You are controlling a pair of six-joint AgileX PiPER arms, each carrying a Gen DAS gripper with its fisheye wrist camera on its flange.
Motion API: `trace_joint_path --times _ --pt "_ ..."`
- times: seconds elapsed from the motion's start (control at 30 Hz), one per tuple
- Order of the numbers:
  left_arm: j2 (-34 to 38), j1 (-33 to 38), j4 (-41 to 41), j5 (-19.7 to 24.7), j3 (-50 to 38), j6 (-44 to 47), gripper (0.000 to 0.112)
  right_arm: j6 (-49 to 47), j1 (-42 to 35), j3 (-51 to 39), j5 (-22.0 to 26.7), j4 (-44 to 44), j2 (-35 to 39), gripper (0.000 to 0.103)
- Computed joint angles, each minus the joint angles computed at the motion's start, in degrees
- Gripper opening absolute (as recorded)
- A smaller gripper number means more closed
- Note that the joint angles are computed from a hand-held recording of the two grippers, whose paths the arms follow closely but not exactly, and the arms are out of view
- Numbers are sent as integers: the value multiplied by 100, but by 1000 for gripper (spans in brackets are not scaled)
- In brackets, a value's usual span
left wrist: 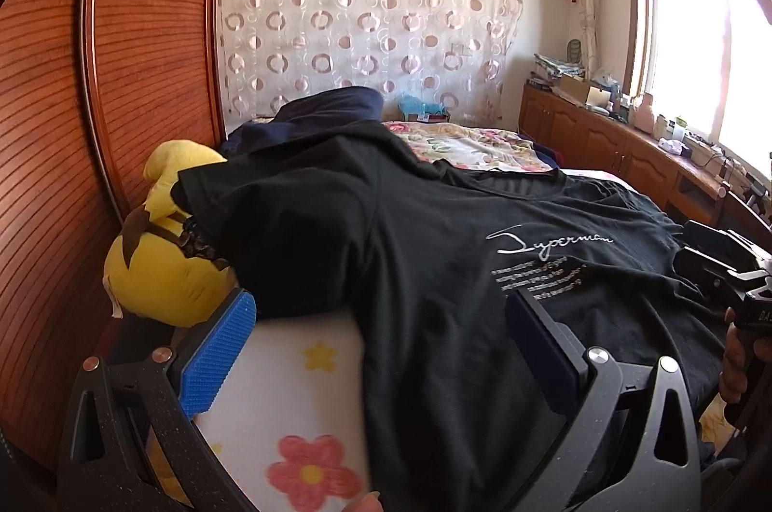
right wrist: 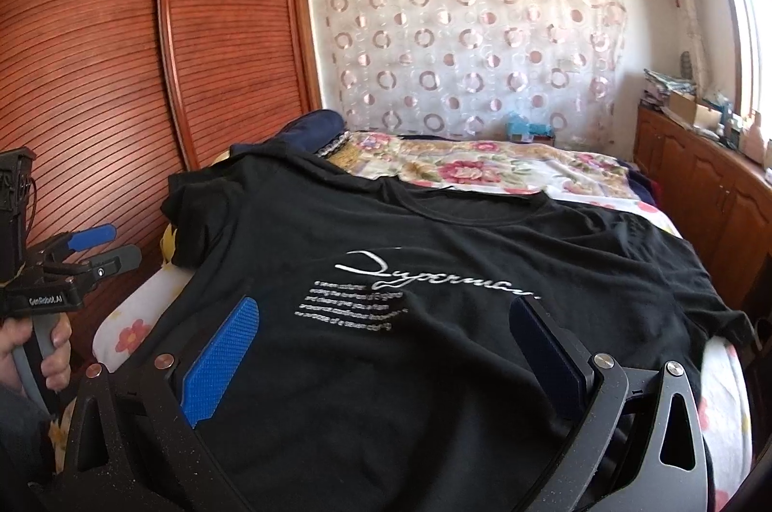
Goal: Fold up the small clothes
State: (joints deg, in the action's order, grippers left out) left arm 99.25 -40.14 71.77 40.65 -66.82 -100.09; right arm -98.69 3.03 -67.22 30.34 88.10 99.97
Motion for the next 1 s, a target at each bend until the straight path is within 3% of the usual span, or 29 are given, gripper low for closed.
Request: trace_joint_path --times 0.2,0.53,0.63,0.77,0.8,1.0 --pt "-324 540 160 -451 467 -49 103 562 5 -556 327 -730 231 103" --pt "-445 1859 -856 -1394 293 1696 92 875 -24 -1153 625 -1330 792 103" --pt "-396 2299 -1506 -1851 137 2421 84 1143 27 -1300 687 -1615 842 103" --pt "-204 2726 -2437 -2050 -204 3364 66 1210 -26 -1397 822 -1773 888 103" --pt "-103 2835 -2724 -2053 -335 3656 58 1167 -28 -1354 815 -1750 862 103" --pt "398 3141 -3657 -1742 -900 4579 47 1078 -95 -1230 904 -1652 716 103"
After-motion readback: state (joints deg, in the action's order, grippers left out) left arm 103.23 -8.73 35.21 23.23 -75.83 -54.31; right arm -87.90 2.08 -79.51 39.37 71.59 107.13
